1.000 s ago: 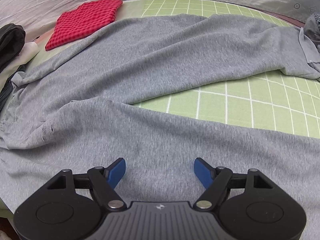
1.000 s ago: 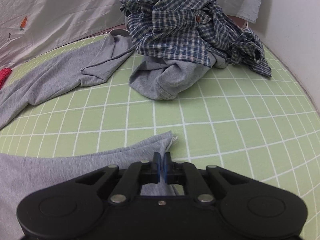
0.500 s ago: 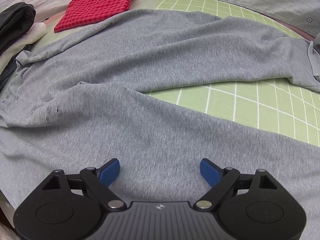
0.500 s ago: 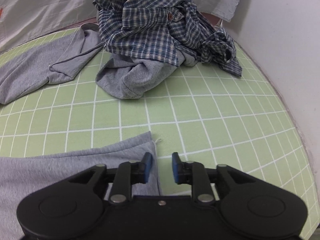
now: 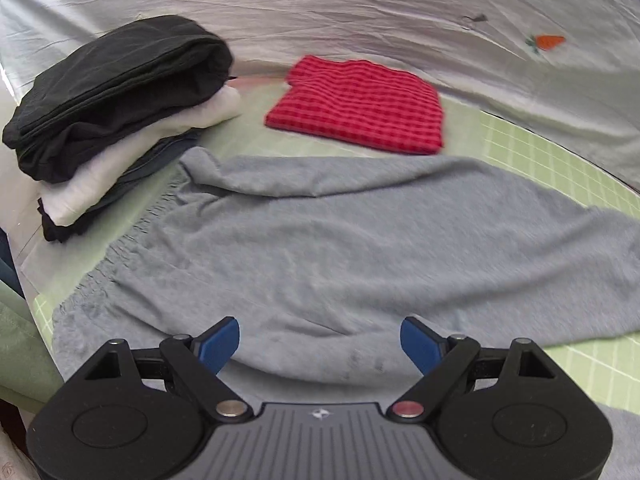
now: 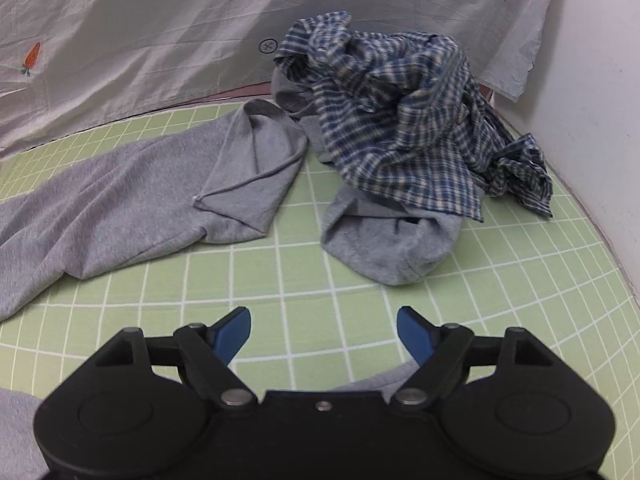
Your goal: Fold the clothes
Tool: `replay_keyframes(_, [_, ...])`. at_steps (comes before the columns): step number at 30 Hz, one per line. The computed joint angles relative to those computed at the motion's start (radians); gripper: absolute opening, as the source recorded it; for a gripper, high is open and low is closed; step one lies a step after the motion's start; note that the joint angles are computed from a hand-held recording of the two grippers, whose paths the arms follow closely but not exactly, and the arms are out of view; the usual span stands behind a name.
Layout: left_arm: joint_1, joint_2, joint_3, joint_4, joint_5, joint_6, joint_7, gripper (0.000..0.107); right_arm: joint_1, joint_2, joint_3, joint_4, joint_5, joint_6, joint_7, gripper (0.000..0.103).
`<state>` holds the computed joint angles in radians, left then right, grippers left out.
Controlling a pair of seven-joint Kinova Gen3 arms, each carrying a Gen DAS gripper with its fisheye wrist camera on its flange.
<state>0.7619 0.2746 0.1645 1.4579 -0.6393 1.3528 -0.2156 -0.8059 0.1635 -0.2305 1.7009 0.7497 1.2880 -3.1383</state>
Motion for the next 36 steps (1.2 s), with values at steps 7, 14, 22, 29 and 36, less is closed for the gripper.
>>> replay_keyframes(7, [-0.322,-0.073,0.05,0.217,-0.031,-0.285,-0.177,0.071,-0.208,0.211,0.016,-0.307,0.042,0.255,-0.212,0.087])
replay_keyframes(14, [-0.401,-0.016,-0.108,0.23,0.097,-0.515,-0.408,0.034,-0.323,0.393,0.107,-0.631,-0.052,0.402,-0.143,0.087])
replay_keyframes(22, [-0.409,0.066,-0.214,0.198,0.037,-0.653,-0.33,0.037,-0.379,0.565,0.209,-0.977,-0.09,0.588,0.086,0.087])
replay_keyframes(29, [-0.387,0.124,-0.269,0.15,-0.023,-0.671,-0.312,0.039,-0.383,0.659,0.287,-1.152,-0.15,0.629,0.22,0.087])
replay_keyframes(36, [-0.363,0.132,-0.296,0.154,-0.119,-0.578,-0.322,0.039,-0.383,0.697,0.344,-1.209,-0.193,0.63,0.326,0.088])
